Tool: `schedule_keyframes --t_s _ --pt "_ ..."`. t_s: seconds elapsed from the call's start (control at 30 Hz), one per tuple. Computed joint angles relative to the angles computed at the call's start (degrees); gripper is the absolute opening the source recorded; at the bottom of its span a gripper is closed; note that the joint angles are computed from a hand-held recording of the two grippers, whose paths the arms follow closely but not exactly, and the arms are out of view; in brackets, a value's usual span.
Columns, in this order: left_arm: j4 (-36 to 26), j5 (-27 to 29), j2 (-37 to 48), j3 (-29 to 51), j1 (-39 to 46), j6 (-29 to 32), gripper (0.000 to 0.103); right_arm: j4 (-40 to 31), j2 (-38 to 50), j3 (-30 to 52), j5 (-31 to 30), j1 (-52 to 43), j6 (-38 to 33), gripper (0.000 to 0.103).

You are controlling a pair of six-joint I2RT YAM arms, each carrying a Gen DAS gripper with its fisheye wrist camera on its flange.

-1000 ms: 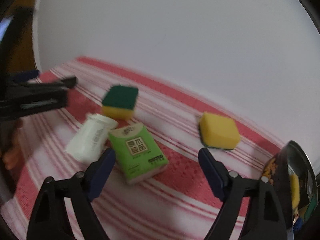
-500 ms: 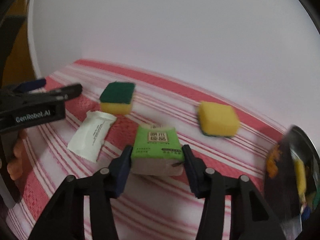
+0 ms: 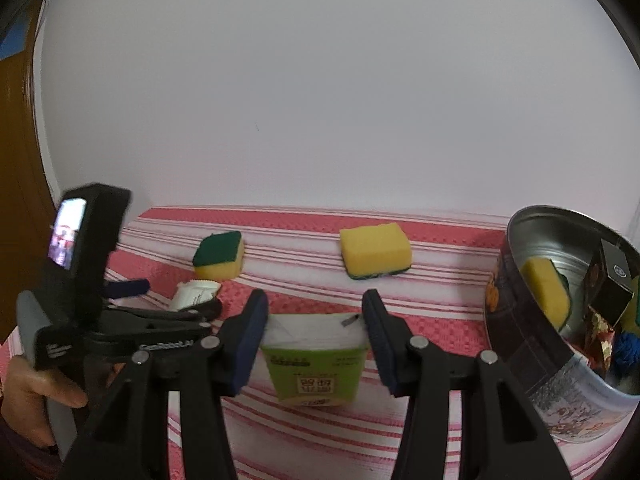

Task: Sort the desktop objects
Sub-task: 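Close the right tool on the green box while the left tool grasps the white packet, then carry the white packet and green box over the silver tin with both tools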

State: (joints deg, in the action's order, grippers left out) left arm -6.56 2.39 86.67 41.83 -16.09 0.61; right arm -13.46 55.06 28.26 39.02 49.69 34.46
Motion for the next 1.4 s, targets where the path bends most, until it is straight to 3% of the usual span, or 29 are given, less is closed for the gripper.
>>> schedule_keyframes --t_s 0.07,0.17,0.23,0.27,0.4,0.47,0.6,0.73,0.83,0.93,1.13,1.3,1.4 --pt "-0.54 1.45 0.44 0.39 0.34 0.02 0.091 0.22 -0.44 -0.21 -0.36 -0.18 -0.07 0.050" --pt "0.10 -0.53 -0.48 -0.35 -0.15 -0.93 0.072 1.00 -1.51 -1.42 -0.47 -0.45 0.02 0.050" --pt "0.59 1.73 -1.68 -1.05 1.22 -1.52 0.047 1.20 -1.81 -1.70 -0.06 -0.22 0.12 0.050" --pt "0.67 2.57 -2.01 -1.23 1.81 -1.71 0.045 1.31 -1.79 -1.73 0.36 0.03 0.18 0.050" --pt "0.81 3.52 -2.49 -1.53 2.22 -2.48 0.043 1.65 -2.84 -2.29 3.70 2.02 0.34 0.050" --pt "2.74 4.14 -4.53 -3.33 2.01 -4.15 0.043 2.32 -2.92 -2.60 8.75 4.84 0.32 0.050" --pt "9.43 -2.67 -13.62 -10.48 -2.71 -6.88 0.043 2.20 0.31 -1.36 19.13 10.77 -0.81 0.050" --pt "14.50 -9.67 -19.65 -15.04 -7.35 -3.77 0.043 1.20 1.38 -0.52 22.51 13.08 -0.63 0.050" --pt "17.75 -12.36 -23.17 -17.58 -9.89 -0.97 0.044 -0.27 1.61 -0.18 25.76 14.89 1.01 0.050" --pt "18.96 -11.62 -24.28 -18.07 -10.10 0.27 0.044 -2.53 2.60 0.72 28.50 16.36 3.31 0.050" --pt "17.38 -10.72 -26.29 -18.49 -9.78 -0.49 0.044 -12.66 4.09 3.39 33.54 20.30 12.16 0.050" --pt "17.63 -10.76 -27.13 -19.28 -10.32 -1.47 0.043 -25.41 7.65 6.96 38.21 23.91 24.31 0.049" --pt "17.61 -11.29 -28.08 -19.86 -11.27 -1.78 0.043 -34.89 10.21 8.92 40.41 25.52 33.20 0.041"
